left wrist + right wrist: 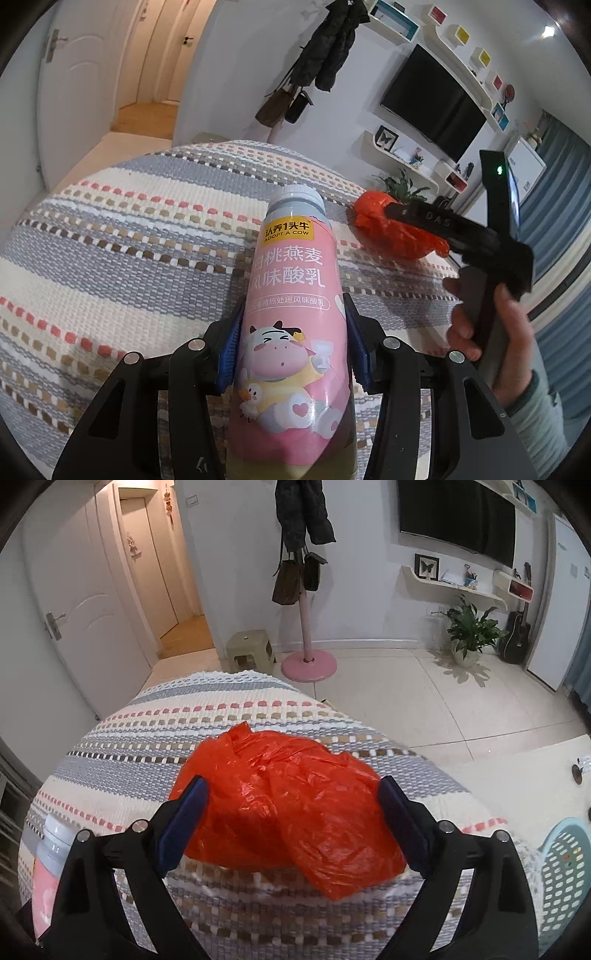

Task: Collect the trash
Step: 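Grasp the pink drink bottle with the left gripper while the right grasps the red plastic bag, then carry the pink bottle and red bag to the basket and release them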

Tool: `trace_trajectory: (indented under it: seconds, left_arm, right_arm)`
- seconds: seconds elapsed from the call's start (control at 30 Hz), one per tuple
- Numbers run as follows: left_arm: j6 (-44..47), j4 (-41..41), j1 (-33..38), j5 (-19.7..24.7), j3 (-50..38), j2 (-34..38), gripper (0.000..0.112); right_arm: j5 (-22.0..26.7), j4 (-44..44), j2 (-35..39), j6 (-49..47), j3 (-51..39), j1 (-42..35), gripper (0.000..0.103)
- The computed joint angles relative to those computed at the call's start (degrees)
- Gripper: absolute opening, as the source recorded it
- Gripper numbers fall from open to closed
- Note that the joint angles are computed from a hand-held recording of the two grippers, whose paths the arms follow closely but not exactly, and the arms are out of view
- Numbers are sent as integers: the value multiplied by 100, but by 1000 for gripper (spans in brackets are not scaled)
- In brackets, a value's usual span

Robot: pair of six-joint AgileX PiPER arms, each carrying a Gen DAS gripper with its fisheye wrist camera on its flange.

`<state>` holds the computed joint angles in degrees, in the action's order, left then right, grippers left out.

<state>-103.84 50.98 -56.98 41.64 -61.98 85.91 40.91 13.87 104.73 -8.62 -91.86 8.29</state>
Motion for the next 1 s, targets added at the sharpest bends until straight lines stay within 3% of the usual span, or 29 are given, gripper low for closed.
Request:
trace_trajectory:
  seconds: [0.13,0.27,0.37,0.43,0.53,0.7,0.87,1.0]
  left_arm:
    - [-180,42,19,-198,114,-70,47]
    - [-123,106,-186,154,-59,47,46]
    - [5,148,-308,373,-226,154,46]
    - [77,139,-341,467,-311,216,46]
    - [76,159,-296,405,-285,216,46]
    - [-42,182,-268,285,-211,175,46]
    - [-18,187,-284,276,-224,179,46]
    - [-476,607,-364,-4,-20,-13,46]
  right_arm:
    - [-37,-118,59,108,8,73,88]
    - [-6,-90,94,81,-9,82,84]
    - [-106,-48,28,-52,94,111,66]
    - [-470,-63,-244,-176,502,194,47]
    - [-834,317,-594,-697,979,230,33]
    - [-616,1379,-1059,-1525,1323,-92,28]
    - [-462,1933,-1853,-2070,1748,-394,27]
    - [-252,2181,-2427,-2401,2011,-749,27]
